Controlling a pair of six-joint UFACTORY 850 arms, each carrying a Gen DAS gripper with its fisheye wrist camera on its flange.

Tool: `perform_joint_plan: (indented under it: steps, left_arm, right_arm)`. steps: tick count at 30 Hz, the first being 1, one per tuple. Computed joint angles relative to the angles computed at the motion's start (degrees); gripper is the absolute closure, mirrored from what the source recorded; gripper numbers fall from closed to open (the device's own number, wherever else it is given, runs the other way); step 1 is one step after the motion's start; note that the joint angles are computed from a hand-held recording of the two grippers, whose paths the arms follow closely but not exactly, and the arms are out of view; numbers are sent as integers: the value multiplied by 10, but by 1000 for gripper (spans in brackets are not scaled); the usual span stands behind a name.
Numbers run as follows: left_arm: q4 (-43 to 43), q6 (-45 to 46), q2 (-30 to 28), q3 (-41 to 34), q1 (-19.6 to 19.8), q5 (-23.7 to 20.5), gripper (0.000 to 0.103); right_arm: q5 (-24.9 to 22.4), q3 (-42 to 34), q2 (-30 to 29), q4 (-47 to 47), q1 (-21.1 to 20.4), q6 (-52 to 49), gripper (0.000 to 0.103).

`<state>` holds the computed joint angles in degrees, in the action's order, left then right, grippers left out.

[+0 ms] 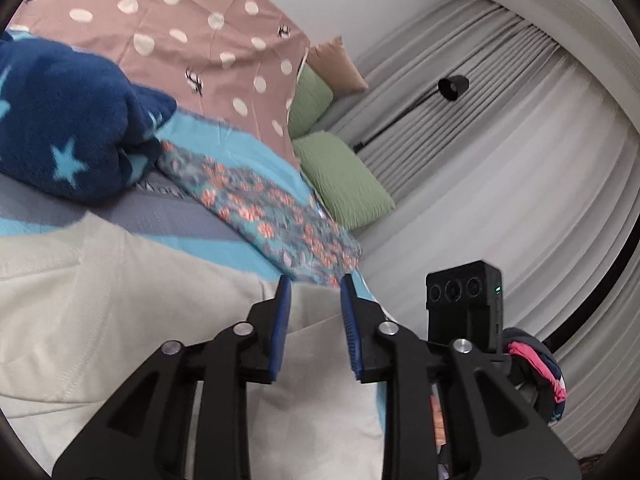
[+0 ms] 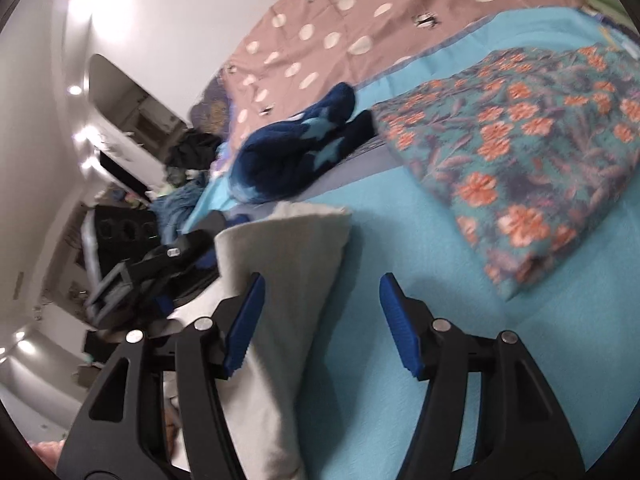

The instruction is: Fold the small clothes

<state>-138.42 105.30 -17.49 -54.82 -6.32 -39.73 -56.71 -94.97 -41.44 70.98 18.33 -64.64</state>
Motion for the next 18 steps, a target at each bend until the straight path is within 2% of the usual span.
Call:
perform_joint_plan:
  steps: [1,2,3,4,5,6,8,9,10,11,12,14,15,16,17,18]
  left_arm:
    - [23,-14,-6,-8,1,7,71]
    - [54,-34,-16,-23,-1,21,63]
    - [81,-51,-24,-35,-5,42,61]
    - [111,-72,-32,-52,-12,76,61]
    - [130,-85,-36,-61,-16,94,61]
    - [144,-93,-40,-69,-20,108,61]
    - [131,-80,-39,-70,-26,134,61]
    - [107,-61,-36,-64,-25,132,61]
    - [77,-39,-32,-57,-23,126,61]
    - [34,-11,-26,-45,-21,119,61]
    - [1,8,-24,-39,-19,113,61]
    - [-33,23,-21,-29,-14,95,61]
    - [-35,22,-21,-27,-13,93,61]
    - [-39,26,-20,-27,-14,98,61]
    - [-48,36,-20,-29,-18,108,61]
    - [-55,47,-19,-30,-20,113,61]
  right_arm:
    - [3,-1,0,-11,4,-1,40]
    - [14,3,4,-20,9,-4,40]
    - [24,9,7,-24,13,-8,40]
    - [30,11,9,-28,16,-9,49]
    - [41,19,15,-29,18,-18,82]
    - [74,30,25,-35,22,-18,102]
    - [190,61,53,-52,31,8,103]
    - [241,68,61,-66,31,38,103]
    - [267,68,62,-72,26,60,103]
    - [270,66,59,-61,13,71,103]
    - [248,65,54,-31,5,60,103]
    - [143,51,39,16,-13,41,97]
    - [105,47,39,11,-10,31,91]
    - [91,46,44,-1,-5,15,50]
    - [90,51,51,-4,5,-10,23]
    - [93,50,53,-21,15,-12,23]
